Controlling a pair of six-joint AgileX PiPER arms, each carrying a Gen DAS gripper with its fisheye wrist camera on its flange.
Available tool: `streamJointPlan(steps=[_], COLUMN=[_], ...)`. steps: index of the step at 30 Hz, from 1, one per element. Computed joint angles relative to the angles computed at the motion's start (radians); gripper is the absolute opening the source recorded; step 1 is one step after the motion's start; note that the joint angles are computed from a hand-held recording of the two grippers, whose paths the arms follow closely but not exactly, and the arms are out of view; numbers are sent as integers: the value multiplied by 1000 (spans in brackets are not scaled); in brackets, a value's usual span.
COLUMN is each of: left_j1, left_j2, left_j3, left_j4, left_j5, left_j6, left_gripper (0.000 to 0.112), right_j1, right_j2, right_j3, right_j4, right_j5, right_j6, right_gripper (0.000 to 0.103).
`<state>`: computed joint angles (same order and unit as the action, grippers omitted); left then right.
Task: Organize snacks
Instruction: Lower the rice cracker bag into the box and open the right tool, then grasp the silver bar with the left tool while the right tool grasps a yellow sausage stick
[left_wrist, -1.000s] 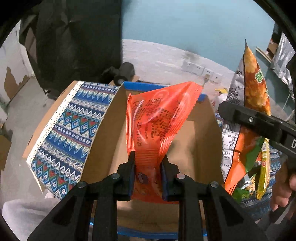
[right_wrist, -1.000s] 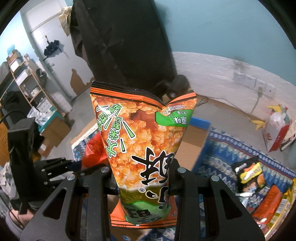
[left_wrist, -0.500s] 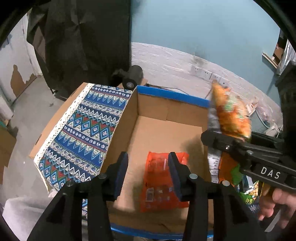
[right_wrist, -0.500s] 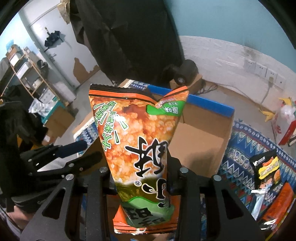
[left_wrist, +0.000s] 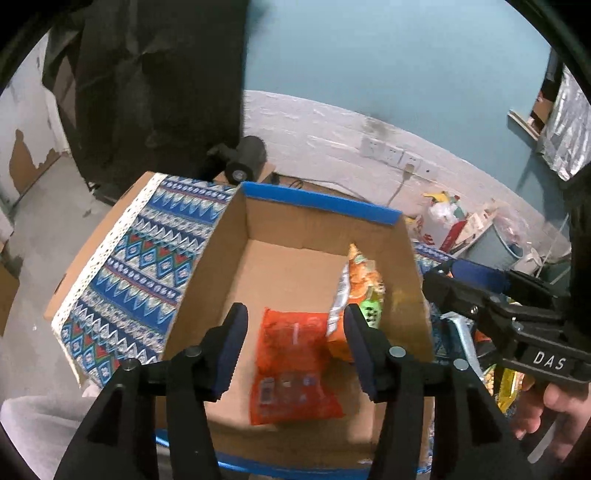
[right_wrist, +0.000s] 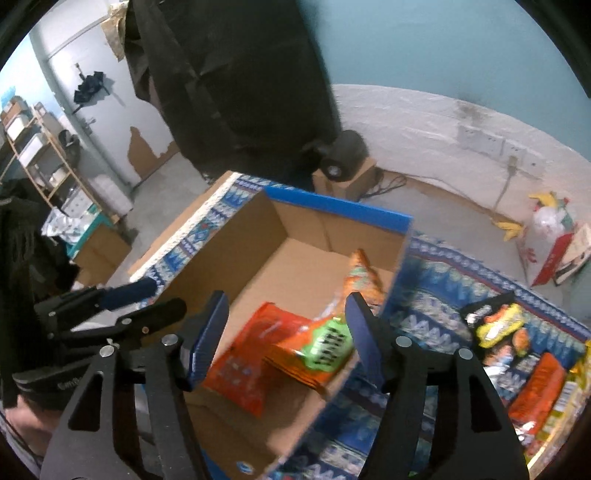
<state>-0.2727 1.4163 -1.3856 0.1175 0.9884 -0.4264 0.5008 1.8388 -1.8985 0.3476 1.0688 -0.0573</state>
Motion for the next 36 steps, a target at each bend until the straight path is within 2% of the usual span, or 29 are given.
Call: streamJointPlan(steps=[4,6,7,8,24,36], left_j1=[-52,-90,-113,-130,-347,-478], left_j2=[20,37,47,53,205,411], left_j3=[-29,-53,-63,-70,-244,-484], left_j4=[-2,11,32,48,38,20], left_j5=[5,14,20,24,55,167], left_j6=[-13,-36,-62,-81,-109,-85], left_gripper=[56,64,72,73,73,73], right_j1=[-50,-75,-90,-108,-446,-741], right_j2=[-63,-90,-104,-120,-314,-369], right_j3=[82,111,127,144,375,538], right_j4=[-4,-7,-9,-7,74,95], right_j5=[1,6,7,7,43,38], right_j6=[-24,-28,-34,-43,-207,-355], right_gripper=[67,67,67,67,70,70])
